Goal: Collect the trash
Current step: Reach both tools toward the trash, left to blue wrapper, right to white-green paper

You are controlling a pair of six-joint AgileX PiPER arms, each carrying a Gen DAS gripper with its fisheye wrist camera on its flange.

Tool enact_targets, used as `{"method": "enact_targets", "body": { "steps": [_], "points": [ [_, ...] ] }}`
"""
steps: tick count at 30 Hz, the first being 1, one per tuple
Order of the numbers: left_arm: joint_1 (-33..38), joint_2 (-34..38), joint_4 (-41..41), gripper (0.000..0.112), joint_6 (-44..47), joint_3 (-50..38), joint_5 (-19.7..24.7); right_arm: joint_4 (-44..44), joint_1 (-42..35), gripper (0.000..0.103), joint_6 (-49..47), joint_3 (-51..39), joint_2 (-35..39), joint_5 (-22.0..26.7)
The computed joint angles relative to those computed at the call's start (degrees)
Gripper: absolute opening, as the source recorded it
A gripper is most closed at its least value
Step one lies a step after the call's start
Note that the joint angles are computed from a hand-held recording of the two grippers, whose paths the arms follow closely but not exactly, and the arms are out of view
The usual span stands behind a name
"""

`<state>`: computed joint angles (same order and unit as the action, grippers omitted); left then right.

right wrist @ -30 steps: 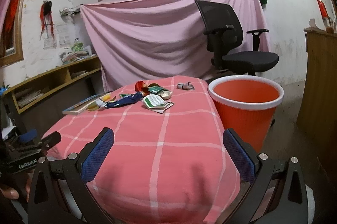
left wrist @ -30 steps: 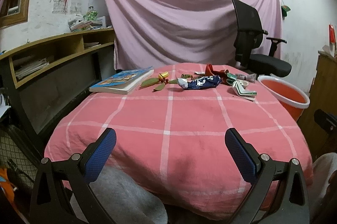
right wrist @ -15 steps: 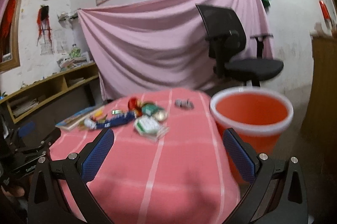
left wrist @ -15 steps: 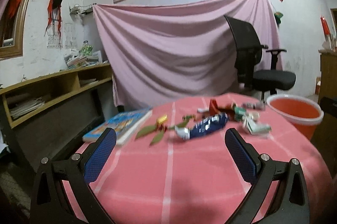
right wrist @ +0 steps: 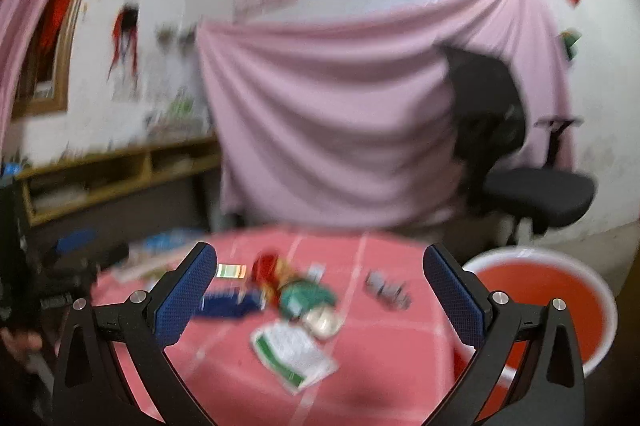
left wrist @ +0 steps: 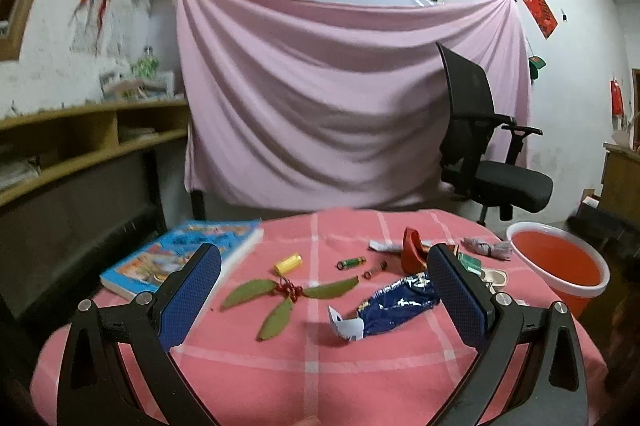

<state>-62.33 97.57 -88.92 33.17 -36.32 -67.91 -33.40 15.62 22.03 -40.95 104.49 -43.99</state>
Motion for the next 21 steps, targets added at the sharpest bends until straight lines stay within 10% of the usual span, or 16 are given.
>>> {"method": "enact_targets", "body": {
  "steps": [10,21],
  "points": [
    [8.5,-2.14,-2.05,0.097,4.44,-1.64,19.21,-18.63,3.5,0.103,17.12,-10.46,4.68,19.81],
    [17.2,-4.26,1.88,0.04,0.75,-1.59,36.4,-60.52,5.85,0.078,56.85,-19.92,10.27,24.79]
  ]
}}
